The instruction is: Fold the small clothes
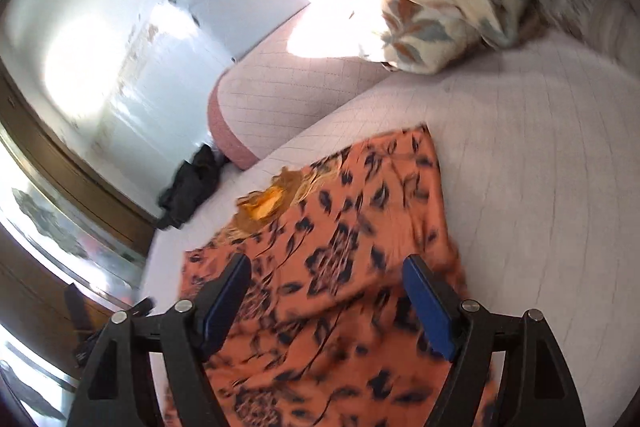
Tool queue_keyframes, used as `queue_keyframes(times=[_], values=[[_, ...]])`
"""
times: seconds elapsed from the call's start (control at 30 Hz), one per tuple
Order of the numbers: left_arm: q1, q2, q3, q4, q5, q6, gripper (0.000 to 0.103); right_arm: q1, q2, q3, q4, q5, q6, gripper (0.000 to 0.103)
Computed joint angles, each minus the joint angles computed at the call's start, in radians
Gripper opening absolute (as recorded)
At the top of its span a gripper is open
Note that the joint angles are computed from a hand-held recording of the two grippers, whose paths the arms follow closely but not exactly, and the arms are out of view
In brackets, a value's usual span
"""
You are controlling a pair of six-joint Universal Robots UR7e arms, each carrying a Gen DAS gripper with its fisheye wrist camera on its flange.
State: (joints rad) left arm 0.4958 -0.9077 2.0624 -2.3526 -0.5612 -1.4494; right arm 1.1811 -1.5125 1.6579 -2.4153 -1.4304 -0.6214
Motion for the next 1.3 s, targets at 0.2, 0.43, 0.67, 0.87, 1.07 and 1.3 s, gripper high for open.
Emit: queue_keyframes(times=[0.2,0.43,0.67,0.87,1.07,1.3], values=[[0.029,-0.001,0.133,-0.321,-0.008,0.045,0.070,0.156,0.262,-0.225,-0.031,-0.448,-0.051,0.077],[0.052,0.043,0.137,-0.419,-0.045,0.133,0.070,0.189,0.309,-0.201,-0.125,-0.619,-0.171,0.010],[0.049,0.053,0.136,-0.471,-0.046,0.163,0.070,0.230,0.248,-0.101,-0.426,-0.518,-0.277,0.011],[0.057,0.066,0.112,-0.420,-0.041,0.168,0.070,0.154,0.297,-0.146,-0.285,-0.569,-0.148,0.035],[0.066,0.077,0.096,-0.379,-0.024,0.138,0.070,0.159,0.208,-0.113,-0.264,-0.382,-0.103,0.064],[0.059,0.078,0.088,-0.324,-0.015,0.125,0.070,0.067,0.259,-0.229,0.075,-0.240,0.122,0.065]])
